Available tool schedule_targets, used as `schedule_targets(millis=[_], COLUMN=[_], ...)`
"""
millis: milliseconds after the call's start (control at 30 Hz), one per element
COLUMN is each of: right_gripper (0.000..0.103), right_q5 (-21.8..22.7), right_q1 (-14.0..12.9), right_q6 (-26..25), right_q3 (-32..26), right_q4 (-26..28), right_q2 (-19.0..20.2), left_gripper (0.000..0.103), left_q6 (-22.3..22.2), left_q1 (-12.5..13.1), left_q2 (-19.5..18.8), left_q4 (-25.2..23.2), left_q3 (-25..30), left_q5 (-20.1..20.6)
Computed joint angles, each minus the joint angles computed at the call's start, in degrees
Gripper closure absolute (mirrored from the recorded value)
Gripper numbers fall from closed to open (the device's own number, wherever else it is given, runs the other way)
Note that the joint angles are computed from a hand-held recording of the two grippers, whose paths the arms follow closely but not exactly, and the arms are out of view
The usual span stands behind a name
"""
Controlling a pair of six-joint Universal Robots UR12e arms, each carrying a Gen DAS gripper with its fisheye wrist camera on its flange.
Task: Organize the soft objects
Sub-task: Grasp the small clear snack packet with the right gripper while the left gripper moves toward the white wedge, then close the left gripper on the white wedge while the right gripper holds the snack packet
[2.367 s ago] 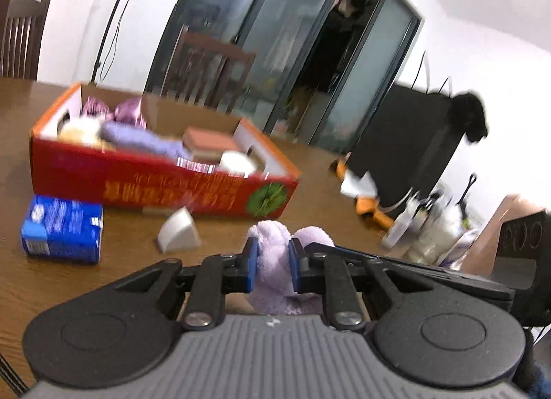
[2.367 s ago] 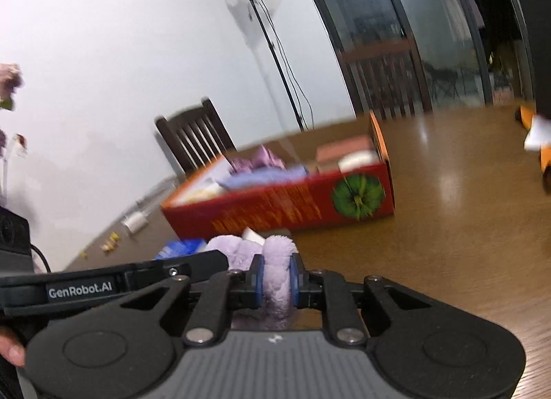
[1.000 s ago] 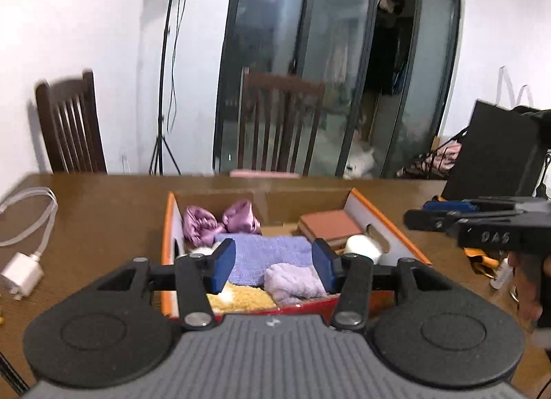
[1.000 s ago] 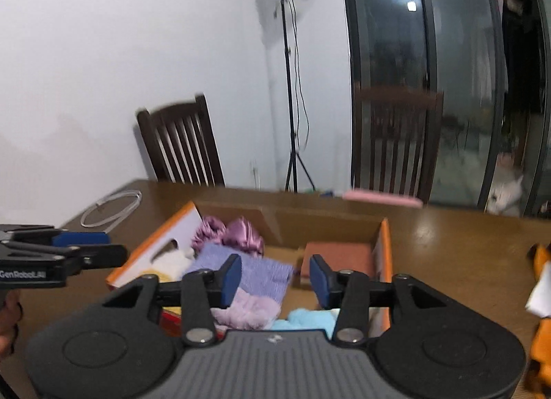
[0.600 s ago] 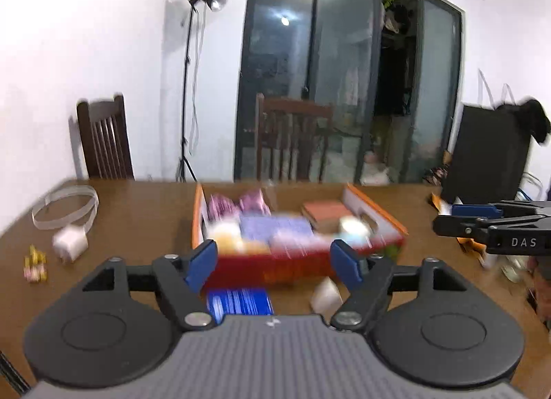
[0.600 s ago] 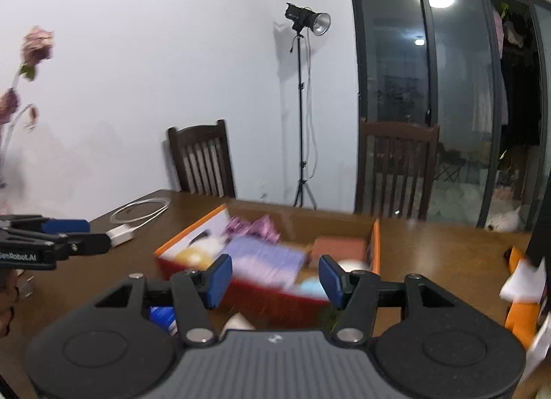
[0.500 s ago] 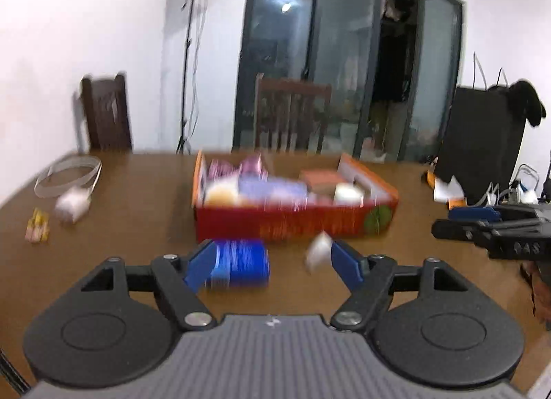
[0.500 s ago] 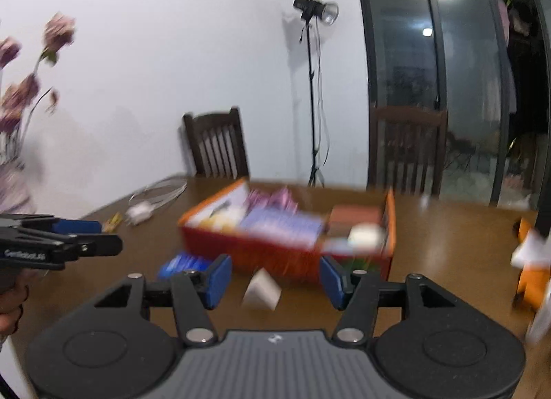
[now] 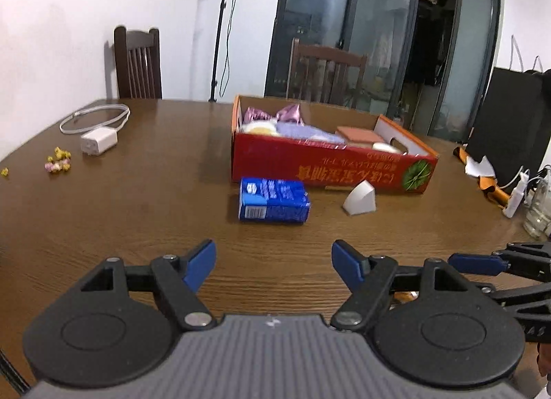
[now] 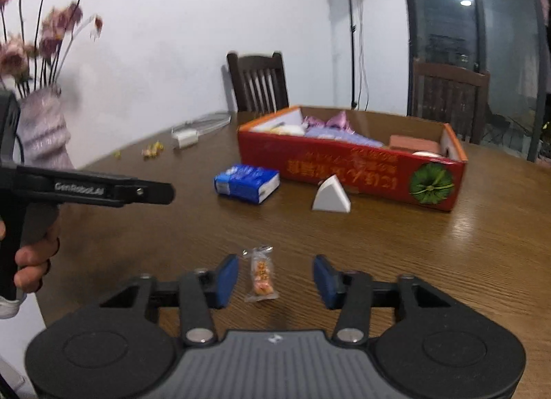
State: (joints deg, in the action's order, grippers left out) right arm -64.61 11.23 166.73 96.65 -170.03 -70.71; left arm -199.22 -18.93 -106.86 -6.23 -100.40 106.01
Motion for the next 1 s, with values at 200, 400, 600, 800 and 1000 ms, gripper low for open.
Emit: schedule_targets(millis=[200, 400, 600, 800, 1000], right_gripper=[0.081, 0.088, 0.088, 0.088, 0.088], right_q5=[-1.4, -8.3, -12.4, -12.4, -10.7], right_q1=[1.7, 2.1, 0.7, -0.3, -0.9], right_q6=[-3.2, 0.9, 3.5, 5.5, 7.8], right_q3=[-4.1, -7.3, -11.8, -13.9, -13.8], right_q4=[5.4, 4.3, 4.8, 5.0, 4.1], right_q2=[2.9, 5.5, 8.3, 10.0, 10.5], left_gripper=[0.027, 0.029, 0.035, 0.04, 0.081], left_q6=[-1.1, 0.3, 9.3, 11.9, 12.9], left_q1=[1.3, 2.2, 1.1, -0.1, -0.3], left_q2=[-1.1, -2.8, -8.9, -14.4, -15.9], left_q4=[-0.8, 1.7, 2.6, -5.7, -6.7], left_q3=[0.8, 2.6, 11.0, 19.6, 21.4], left_q5=[-1.9, -8.4, -14.3, -11.5, -9.6])
